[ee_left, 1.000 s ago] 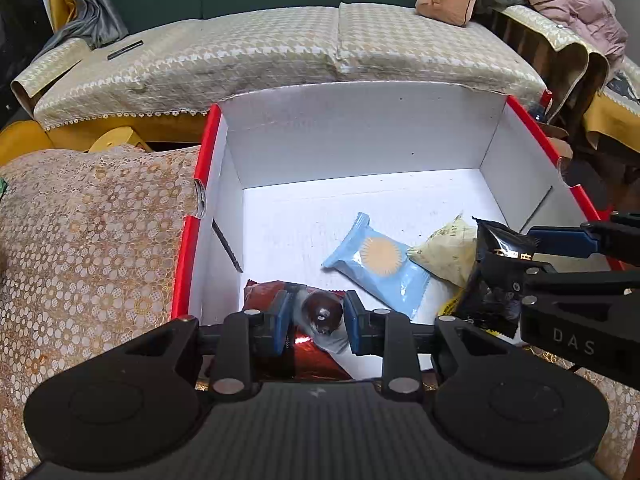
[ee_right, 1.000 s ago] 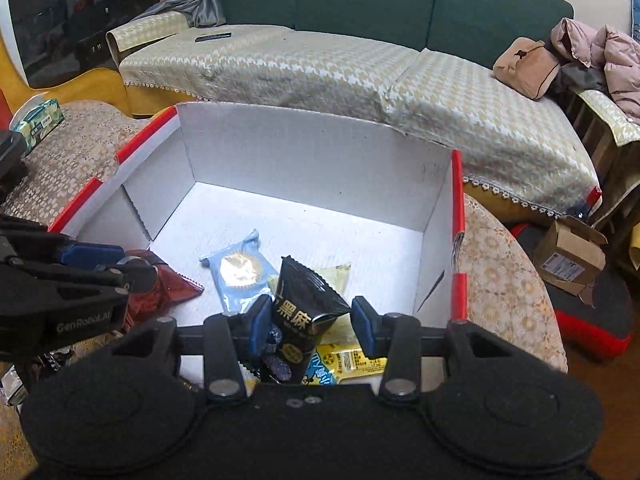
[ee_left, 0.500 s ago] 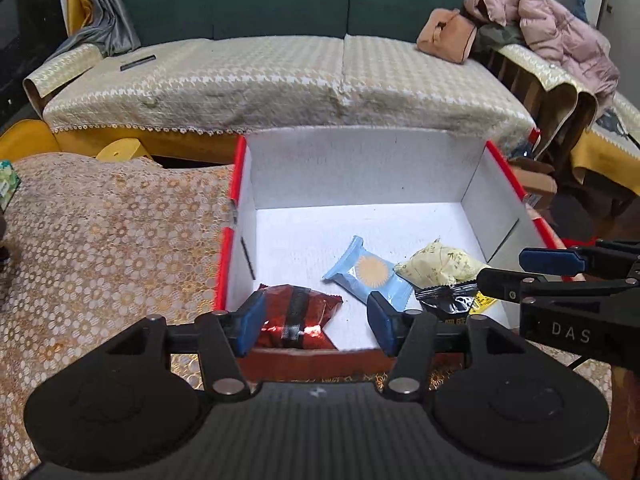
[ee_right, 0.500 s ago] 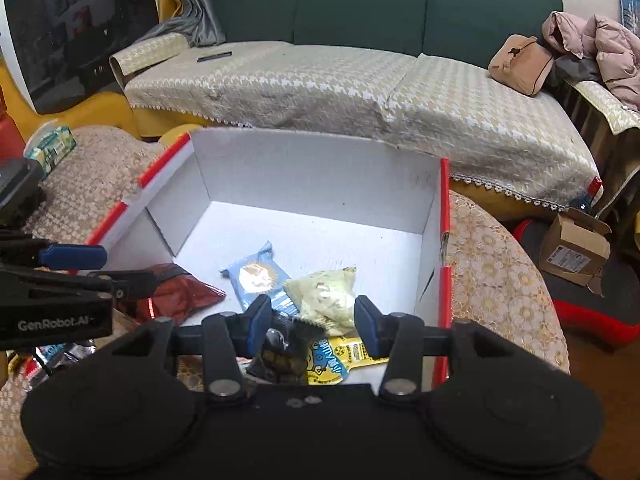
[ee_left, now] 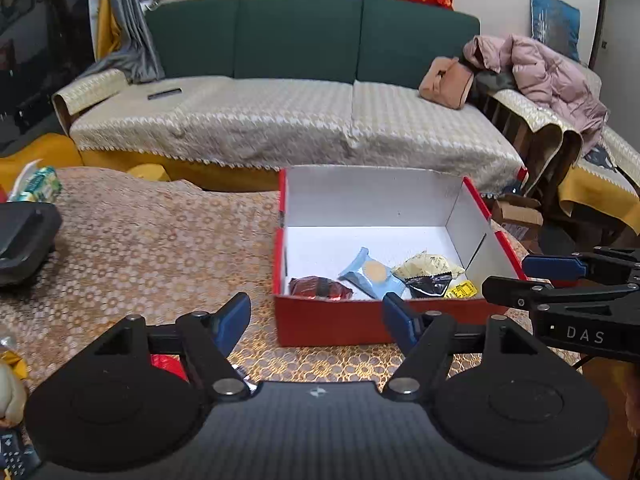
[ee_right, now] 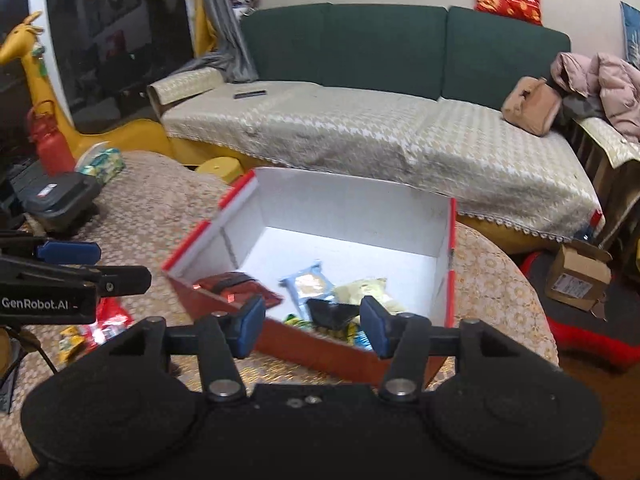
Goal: Organize snacks
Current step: 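Move both open grippers back over the remaining snack pile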
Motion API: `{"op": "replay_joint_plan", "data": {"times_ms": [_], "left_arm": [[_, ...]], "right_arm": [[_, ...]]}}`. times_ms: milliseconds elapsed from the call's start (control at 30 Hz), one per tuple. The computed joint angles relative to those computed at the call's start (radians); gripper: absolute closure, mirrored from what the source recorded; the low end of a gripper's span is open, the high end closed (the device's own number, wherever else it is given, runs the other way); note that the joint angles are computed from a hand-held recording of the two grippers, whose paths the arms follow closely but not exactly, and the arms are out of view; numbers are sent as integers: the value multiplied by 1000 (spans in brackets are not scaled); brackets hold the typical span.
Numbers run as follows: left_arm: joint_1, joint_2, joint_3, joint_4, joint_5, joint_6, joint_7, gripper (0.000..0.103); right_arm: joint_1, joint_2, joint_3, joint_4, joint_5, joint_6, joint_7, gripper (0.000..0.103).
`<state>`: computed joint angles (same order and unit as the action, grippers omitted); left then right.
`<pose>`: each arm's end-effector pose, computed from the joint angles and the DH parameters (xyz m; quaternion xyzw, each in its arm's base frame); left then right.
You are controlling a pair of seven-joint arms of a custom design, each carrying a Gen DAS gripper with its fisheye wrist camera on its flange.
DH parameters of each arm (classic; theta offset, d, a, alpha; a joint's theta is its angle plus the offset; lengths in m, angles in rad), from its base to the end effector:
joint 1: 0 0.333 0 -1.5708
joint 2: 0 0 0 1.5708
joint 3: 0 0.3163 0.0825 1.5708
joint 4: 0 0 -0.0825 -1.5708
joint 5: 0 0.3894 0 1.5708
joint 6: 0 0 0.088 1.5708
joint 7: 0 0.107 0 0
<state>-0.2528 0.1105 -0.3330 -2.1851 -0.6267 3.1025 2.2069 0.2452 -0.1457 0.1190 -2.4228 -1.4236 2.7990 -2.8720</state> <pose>0.5212 -0.2817 0.4212 -0.4325 0.8082 -0.3632 0.1668 0.4405 0.2180 0.3873 -0.5730 0.7025 -0.2989 0.2981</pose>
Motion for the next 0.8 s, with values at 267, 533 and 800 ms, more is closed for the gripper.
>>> {"op": "replay_joint_plan", "data": {"times_ms": [267, 533, 800], "left_arm": [[-11, -135, 10, -96, -475, 10, 416, 27], [-79, -235, 137, -209, -690, 8, 614, 21], [-44, -280, 162, -256, -985, -1, 913, 13]], "right_arm": [[39, -37, 39, -18, 22, -14, 12, 48], [85, -37, 76, -16, 9, -54, 41, 0], [124, 41, 66, 26, -72, 25, 123, 0]]}}
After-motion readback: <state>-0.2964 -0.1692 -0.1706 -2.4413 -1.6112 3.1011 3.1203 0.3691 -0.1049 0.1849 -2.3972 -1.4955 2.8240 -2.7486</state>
